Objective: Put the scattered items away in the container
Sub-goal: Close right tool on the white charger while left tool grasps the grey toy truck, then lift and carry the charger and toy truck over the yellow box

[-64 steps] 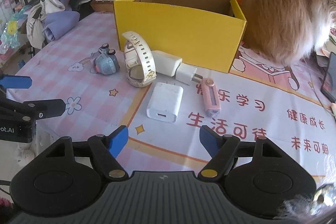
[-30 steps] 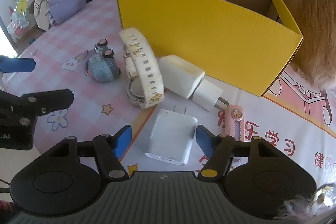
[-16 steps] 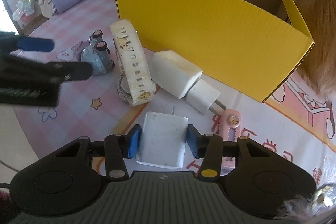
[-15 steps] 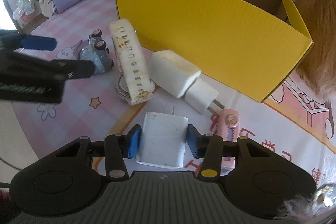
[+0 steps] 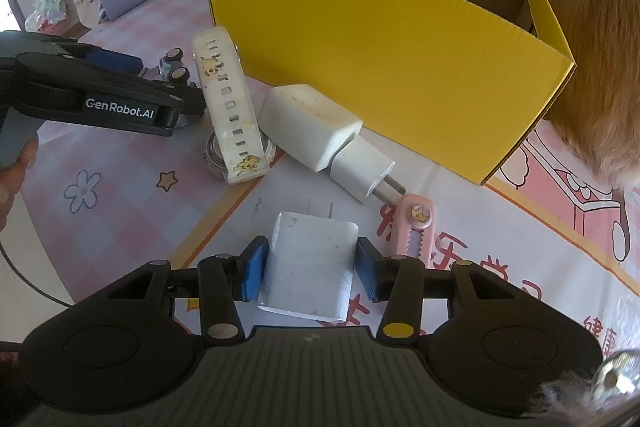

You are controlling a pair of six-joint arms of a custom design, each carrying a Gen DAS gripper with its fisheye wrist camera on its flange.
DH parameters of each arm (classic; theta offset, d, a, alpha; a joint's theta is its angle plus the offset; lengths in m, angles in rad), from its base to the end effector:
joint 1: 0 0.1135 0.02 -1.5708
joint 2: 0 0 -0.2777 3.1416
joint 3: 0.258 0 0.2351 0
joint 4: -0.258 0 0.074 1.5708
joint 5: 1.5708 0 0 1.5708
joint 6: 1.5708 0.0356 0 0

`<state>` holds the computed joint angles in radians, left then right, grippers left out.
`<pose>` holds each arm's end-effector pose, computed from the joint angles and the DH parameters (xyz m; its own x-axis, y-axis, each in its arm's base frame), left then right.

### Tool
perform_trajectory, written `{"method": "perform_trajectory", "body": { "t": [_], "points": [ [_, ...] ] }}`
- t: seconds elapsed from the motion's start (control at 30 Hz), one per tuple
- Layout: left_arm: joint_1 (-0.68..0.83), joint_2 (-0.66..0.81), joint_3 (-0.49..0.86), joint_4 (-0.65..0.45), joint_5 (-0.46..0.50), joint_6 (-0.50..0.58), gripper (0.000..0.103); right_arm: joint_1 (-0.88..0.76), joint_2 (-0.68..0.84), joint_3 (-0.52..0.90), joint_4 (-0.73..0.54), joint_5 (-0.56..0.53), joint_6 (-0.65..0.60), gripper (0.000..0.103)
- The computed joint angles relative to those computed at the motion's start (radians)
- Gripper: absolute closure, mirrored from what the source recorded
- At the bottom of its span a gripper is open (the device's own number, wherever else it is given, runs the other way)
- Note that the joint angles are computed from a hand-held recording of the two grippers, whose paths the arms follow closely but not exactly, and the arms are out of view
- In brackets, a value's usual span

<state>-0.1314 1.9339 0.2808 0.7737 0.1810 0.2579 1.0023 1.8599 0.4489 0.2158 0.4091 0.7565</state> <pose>0.2264 -0.0364 0.0576 -0.6766 0.3425 -0.6519 0.4294 0.9026 0.0285 0.1377 0.1893 0.0656 -0.8410 -0.1467 -0.5208 -0.1614 0.9867 -0.0173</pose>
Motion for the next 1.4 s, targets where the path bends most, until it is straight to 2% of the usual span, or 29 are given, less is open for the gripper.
{"method": "perform_trajectory", "body": {
  "t": [0.17, 0.23, 0.3, 0.47, 0.8, 1.17, 1.23, 1.3, 1.4],
  "points": [
    [0.000, 0.029, 0.007, 0.002, 0.018, 0.014, 0.036, 0.010, -0.003, -0.003, -0.007, -0.001, 0.036, 0.058],
    [0.011, 0.039, -0.004, 0.030, 0.033, 0.021, 0.037, 0.017, -0.004, -0.003, -0.011, -0.001, 0.047, 0.058],
    [0.026, 0.037, -0.006, 0.028, 0.048, 0.025, 0.037, -0.027, -0.059, -0.071, 0.028, -0.029, -0.009, 0.061],
    [0.088, 0.007, -0.027, 0.010, 0.087, 0.031, 0.037, -0.040, -0.084, -0.095, 0.027, -0.029, -0.032, 0.062],
    [0.208, -0.161, -0.063, -0.130, 0.217, 0.078, 0.037, -0.102, -0.235, -0.178, 0.027, -0.042, -0.093, 0.062],
    [0.278, -0.433, -0.039, -0.341, 0.352, 0.068, 0.037, -0.161, -0.574, -0.211, -0.156, -0.017, -0.113, 0.062],
    [0.275, -0.473, -0.026, -0.370, 0.369, 0.056, 0.037, -0.132, -0.544, -0.171, -0.152, 0.008, -0.103, 0.062],
    [0.268, -0.508, -0.010, -0.396, 0.383, 0.043, 0.037, -0.153, -0.587, -0.161, -0.176, 0.019, -0.140, 0.062],
    [0.241, -0.549, 0.015, -0.414, 0.392, 0.027, 0.037, -0.117, -0.519, -0.083, -0.166, 0.052, -0.150, 0.062]
  ]
}}
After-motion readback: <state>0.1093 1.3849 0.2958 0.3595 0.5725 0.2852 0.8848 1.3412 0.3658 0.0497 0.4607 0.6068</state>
